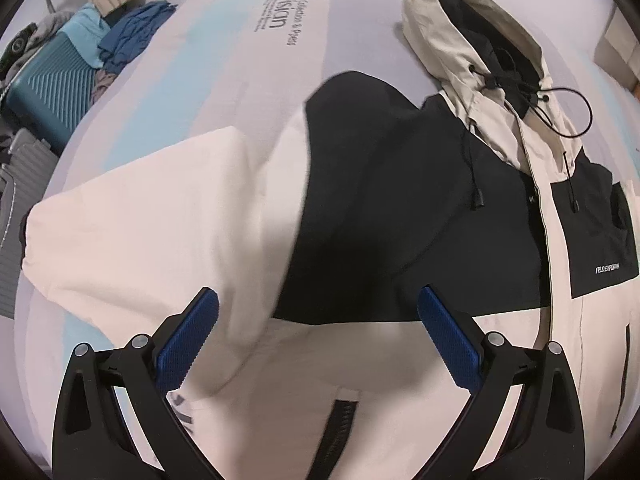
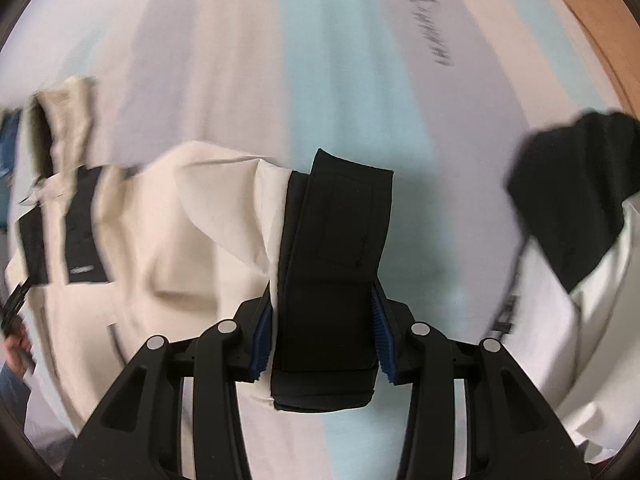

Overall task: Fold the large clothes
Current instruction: 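Lift the sleeve with the right tool and carry it across the jacket body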

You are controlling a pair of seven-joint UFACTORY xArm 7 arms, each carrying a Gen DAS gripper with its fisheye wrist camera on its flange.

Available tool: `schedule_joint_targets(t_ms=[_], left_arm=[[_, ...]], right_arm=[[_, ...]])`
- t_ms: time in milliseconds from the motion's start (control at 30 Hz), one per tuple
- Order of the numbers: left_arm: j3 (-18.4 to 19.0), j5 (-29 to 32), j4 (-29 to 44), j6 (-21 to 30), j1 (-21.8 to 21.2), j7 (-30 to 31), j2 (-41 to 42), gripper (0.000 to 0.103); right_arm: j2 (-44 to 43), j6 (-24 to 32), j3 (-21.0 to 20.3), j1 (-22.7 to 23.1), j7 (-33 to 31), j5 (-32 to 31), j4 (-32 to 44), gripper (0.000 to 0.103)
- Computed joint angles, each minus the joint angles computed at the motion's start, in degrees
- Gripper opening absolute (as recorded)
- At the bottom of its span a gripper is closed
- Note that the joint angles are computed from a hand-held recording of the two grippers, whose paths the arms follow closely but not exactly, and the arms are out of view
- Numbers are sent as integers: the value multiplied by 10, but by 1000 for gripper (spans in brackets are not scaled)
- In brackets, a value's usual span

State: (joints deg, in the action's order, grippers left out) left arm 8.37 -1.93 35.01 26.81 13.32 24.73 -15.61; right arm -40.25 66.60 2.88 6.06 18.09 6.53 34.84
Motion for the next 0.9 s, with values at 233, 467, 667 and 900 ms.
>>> schedule_joint_targets(t_ms=[233, 467, 667, 900], left_arm=[[29, -32, 31, 3, 6, 69, 23, 97], [62, -79, 75, 40, 29, 161, 29, 97], [84, -133, 144, 72, 64, 236, 75, 97], [98, -195, 216, 125, 123, 331, 119, 97]], right_arm=[[132, -88, 90, 59, 98, 32, 83, 39], [272, -120, 123, 137, 192, 9, 208, 39], [406, -92, 138, 203, 265, -45, 380, 39], [601, -32, 124, 304, 320, -112, 635, 39]])
